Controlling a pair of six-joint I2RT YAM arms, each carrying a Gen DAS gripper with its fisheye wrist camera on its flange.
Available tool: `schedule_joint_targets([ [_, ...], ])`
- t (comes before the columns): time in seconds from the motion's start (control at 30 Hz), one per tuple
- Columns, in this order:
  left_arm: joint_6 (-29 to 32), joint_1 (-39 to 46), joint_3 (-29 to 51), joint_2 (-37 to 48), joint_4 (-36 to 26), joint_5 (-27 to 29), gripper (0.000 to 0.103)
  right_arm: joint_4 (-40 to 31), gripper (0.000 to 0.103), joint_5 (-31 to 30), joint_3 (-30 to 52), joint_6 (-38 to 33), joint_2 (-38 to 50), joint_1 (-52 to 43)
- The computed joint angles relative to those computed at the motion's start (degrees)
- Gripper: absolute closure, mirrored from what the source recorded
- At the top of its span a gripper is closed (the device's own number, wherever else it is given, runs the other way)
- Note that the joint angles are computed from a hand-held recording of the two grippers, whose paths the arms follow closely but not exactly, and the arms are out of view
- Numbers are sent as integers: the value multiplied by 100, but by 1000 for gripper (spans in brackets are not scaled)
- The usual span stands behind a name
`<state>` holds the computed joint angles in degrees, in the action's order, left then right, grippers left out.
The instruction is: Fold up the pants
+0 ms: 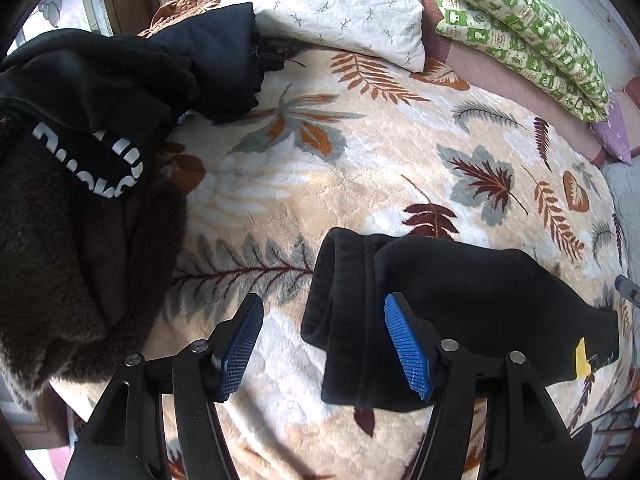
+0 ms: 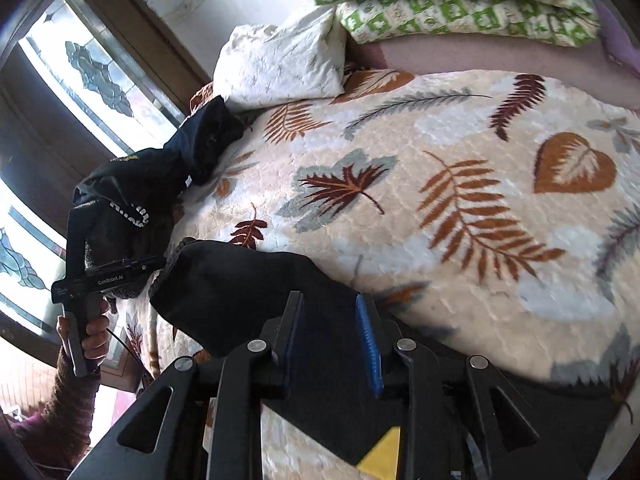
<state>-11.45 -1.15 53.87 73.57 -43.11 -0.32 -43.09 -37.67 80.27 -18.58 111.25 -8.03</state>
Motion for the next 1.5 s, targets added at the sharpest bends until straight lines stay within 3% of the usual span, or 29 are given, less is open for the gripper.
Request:
schedule_joint_targets([
  [0.1, -403, -623, -106, -562, -331, -79, 37, -366, 70, -134, -339, -436, -470, -1082],
  [0.23, -1322, -2219, 78, -643, -592, -393, 32, -724, 62, -68, -393, -899, -526, -2559],
  [0.43, -2364, -4160, 939, 700, -510, -245, 32, -1165, 62, -11, 22, -1306, 320, -3832],
  [0.57, -2770, -4702, 1586, 1723, -359, 288, 32, -1267, 62, -111, 122, -1480, 766, -4006],
  [0.77, -3497, -4849, 1948, 2600, 206, 1255, 32, -1343, 62, -230, 331, -1501, 1286, -3993],
  [0.9, -3903, -4940, 2116, 3019, 476, 1518, 32, -1501, 61, -355, 521, -1576, 1502, -4005],
  [1.17, -3807, -4964, 2298, 3275, 420, 1524, 32, -1570, 61, -492, 1208, -1370, 1974, -3582],
  [1.3, -3743, -4834, 2146, 2926, 472, 1550, 33, -1158, 61, -215, 1275, -1190, 2019, -3133],
  [1.47, -3154, -4106, 2079, 2013, -43, 882, 30, -894, 62, -115, 1144, -1218, 1946, -2909],
  [1.5, -2997, -3915, 2224, 2004, -238, 706, 25, -865, 63, -88, 1116, -1245, 1932, -2889],
])
